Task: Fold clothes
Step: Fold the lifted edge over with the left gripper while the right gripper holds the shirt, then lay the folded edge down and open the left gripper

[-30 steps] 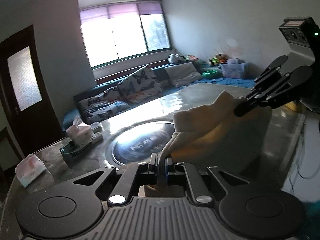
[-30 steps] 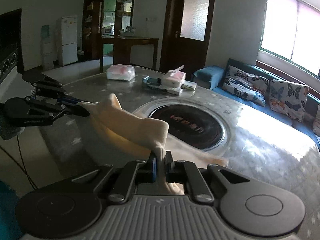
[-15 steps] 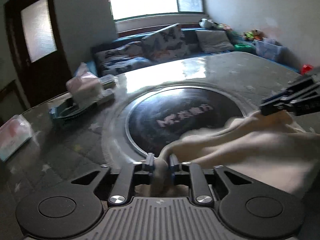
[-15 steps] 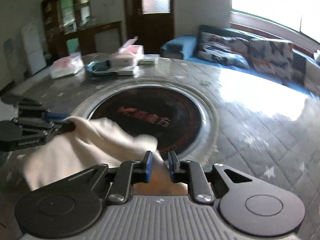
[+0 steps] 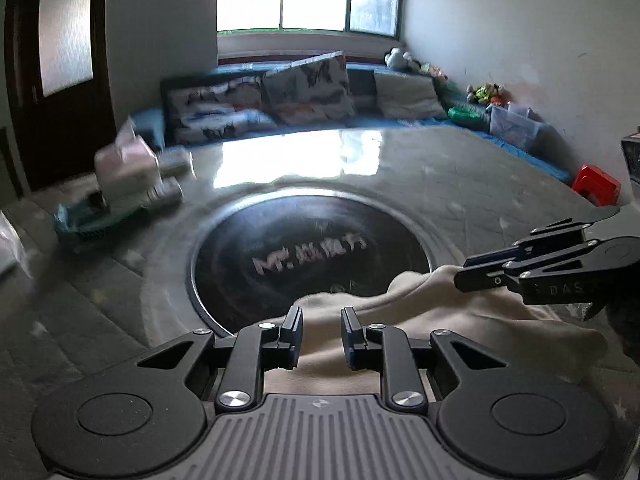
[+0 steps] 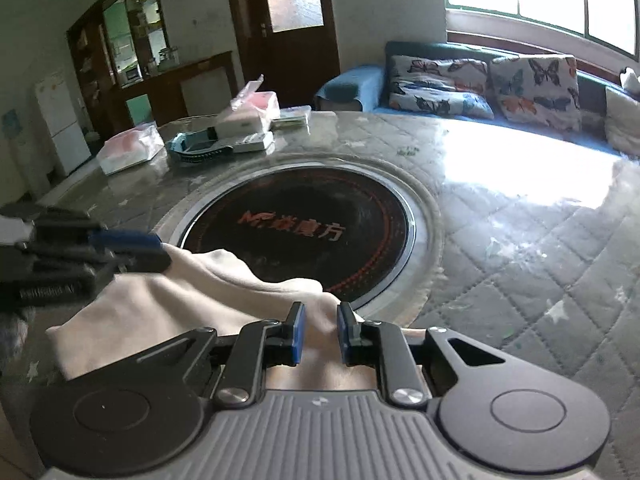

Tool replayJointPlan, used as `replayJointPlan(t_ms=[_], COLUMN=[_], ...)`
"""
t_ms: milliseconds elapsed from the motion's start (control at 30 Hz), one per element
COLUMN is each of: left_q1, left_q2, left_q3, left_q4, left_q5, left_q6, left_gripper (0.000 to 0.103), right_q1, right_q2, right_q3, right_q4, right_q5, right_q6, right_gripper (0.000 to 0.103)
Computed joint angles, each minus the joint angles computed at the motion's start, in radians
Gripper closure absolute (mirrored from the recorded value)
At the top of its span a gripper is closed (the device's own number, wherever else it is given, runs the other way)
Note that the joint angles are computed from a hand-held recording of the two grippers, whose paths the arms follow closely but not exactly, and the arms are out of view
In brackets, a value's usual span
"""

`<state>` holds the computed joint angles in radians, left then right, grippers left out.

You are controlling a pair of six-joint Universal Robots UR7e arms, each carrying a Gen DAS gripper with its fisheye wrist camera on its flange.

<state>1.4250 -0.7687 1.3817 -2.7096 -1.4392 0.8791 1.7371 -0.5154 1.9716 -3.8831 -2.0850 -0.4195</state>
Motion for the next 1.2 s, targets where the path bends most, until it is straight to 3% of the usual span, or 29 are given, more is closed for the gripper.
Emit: replayJointPlan(t_ms=[133, 367, 500, 733, 1000, 1200], left_q1=[-0.005, -0.017, -0.026, -0.029, -0.042, -0.048], left_q2=[0.044, 0.035, 0.063, 0.057, -0.018, -0.075], left_q3=[-0.049, -0.044, -0.055, -0.045, 0.091, 0.195], left_q4=[0.019, 0.055, 0.053, 0.044, 0.037, 0.081], left_q5=[0.050, -0.008, 0.026, 0.032, -0.062, -0.127], left_q6=[-0.047, -0.051, -0.052, -0.069, -0.012, 0.072], left_gripper=[0.081, 0.080, 0.080, 0.080, 0.080, 0.080], right_q1=[-0.014, -0.001, 0.004, 0.003, 0.029, -0.008], right_q2=[0.006, 0.003, 0.026, 0.013, -0.034, -0.072], right_q3=[-0.020, -0.037, -0.084, -0.074, 0.062, 0.121], right_q4=[0.026, 0.035, 0.125, 0.088, -0.015, -0.069], right_q5=[-0.009, 0.029, 0.016, 0.001, -0.018, -0.038], right_q6=[0.022, -0.005, -0.029, -0.034, -0.053, 0.007], right_gripper=[0.088, 0.088, 0.088, 0.088, 0.088, 0.088])
